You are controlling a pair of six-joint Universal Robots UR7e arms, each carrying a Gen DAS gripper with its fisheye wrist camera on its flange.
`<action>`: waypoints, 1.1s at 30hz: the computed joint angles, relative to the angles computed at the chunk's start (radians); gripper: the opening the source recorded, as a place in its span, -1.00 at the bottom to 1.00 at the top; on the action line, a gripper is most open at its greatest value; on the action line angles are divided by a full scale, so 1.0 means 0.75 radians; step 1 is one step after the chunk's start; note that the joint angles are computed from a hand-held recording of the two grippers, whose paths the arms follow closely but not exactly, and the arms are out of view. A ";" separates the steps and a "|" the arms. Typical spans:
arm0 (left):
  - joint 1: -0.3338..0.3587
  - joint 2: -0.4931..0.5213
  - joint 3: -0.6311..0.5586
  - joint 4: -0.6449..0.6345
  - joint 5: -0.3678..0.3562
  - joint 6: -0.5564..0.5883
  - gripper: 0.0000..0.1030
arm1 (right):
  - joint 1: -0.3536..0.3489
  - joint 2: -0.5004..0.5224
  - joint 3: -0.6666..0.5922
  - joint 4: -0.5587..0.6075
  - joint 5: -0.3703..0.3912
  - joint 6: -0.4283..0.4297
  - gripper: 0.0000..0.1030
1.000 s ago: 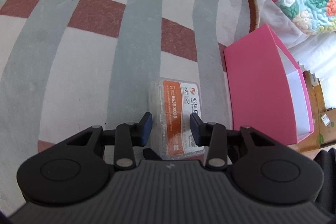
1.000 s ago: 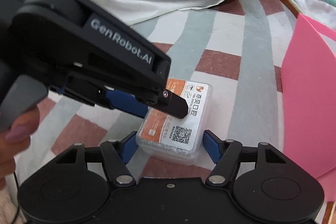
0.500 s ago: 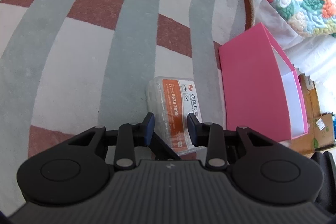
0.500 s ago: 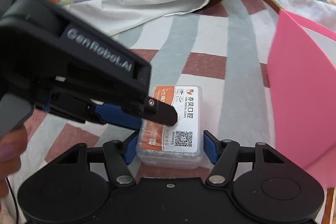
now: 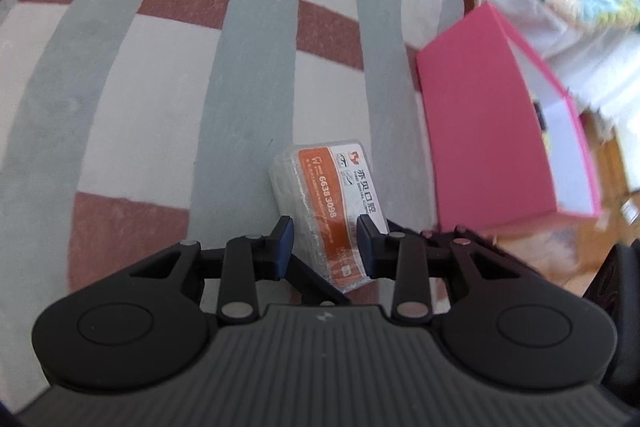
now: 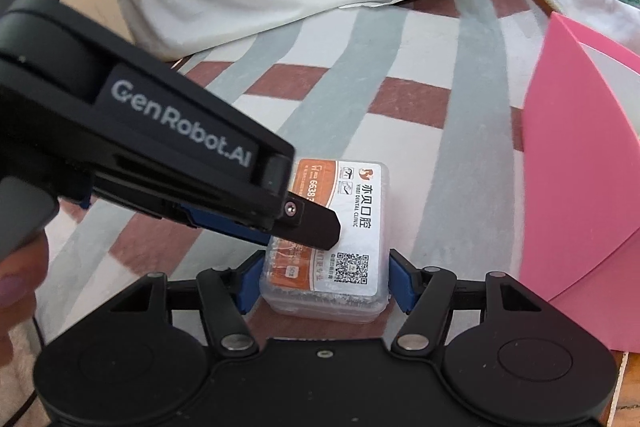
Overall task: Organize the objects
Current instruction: 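Lift the clear box with the left tool and carry it over the pink box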
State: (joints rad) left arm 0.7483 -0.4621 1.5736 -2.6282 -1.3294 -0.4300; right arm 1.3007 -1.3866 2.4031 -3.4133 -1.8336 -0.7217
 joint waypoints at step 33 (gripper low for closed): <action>-0.183 -0.232 0.141 0.061 -0.023 -0.116 -0.41 | 0.170 -0.479 -0.007 0.652 -0.100 0.251 0.30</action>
